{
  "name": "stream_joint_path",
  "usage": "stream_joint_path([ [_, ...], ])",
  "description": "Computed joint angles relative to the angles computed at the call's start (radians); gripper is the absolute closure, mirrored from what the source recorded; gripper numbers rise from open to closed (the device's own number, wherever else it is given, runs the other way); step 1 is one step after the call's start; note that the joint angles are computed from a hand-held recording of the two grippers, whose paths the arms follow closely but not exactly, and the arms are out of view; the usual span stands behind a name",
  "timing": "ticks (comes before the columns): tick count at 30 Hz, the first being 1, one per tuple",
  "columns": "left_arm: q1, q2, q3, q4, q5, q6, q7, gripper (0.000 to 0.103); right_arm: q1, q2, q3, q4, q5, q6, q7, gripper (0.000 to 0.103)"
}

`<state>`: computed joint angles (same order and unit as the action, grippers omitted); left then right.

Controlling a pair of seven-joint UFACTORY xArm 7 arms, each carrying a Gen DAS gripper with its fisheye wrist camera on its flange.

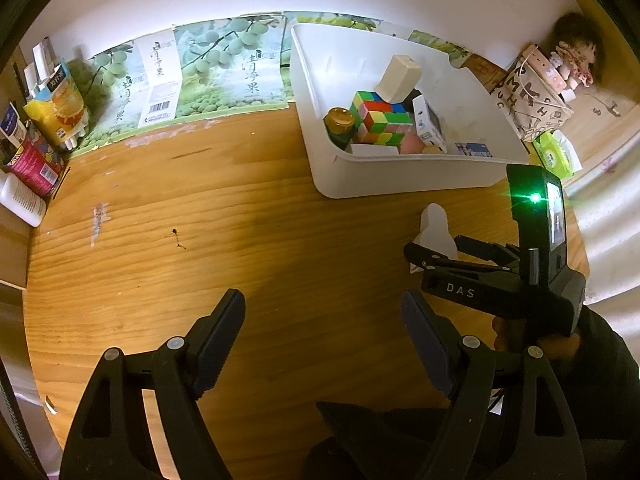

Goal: Organize rigid objects

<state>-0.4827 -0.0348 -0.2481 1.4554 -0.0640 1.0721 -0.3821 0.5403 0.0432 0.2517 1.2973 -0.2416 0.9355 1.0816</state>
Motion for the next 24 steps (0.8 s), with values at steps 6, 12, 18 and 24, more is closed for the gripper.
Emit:
stream_joint_path([
  [6, 0.01, -0.026, 0.006, -0.028, -0.003, -0.006, 0.013, 0.02, 0.021, 0.039, 0.003, 0.054, -0.035, 0.049, 0.022, 0.025],
  [12, 0.023, -0.053, 0.011, -0.056, -0.014, -0.014, 0.03, 0.02, 0.064, 0.094, -0.004, 0.147, -0.095, 0.169, 0.046, 0.044],
  [18, 0.031, -0.07, 0.013, -0.077, -0.031, -0.027, 0.052, 0.02, 0.083, 0.088, -0.011, 0.141, -0.102, 0.173, 0.068, 0.045],
  [24, 0.029, -0.067, 0.011, -0.074, -0.056, -0.034, 0.082, 0.02, 0.078, 0.046, -0.003, 0.104, -0.069, 0.181, 0.092, 0.046],
])
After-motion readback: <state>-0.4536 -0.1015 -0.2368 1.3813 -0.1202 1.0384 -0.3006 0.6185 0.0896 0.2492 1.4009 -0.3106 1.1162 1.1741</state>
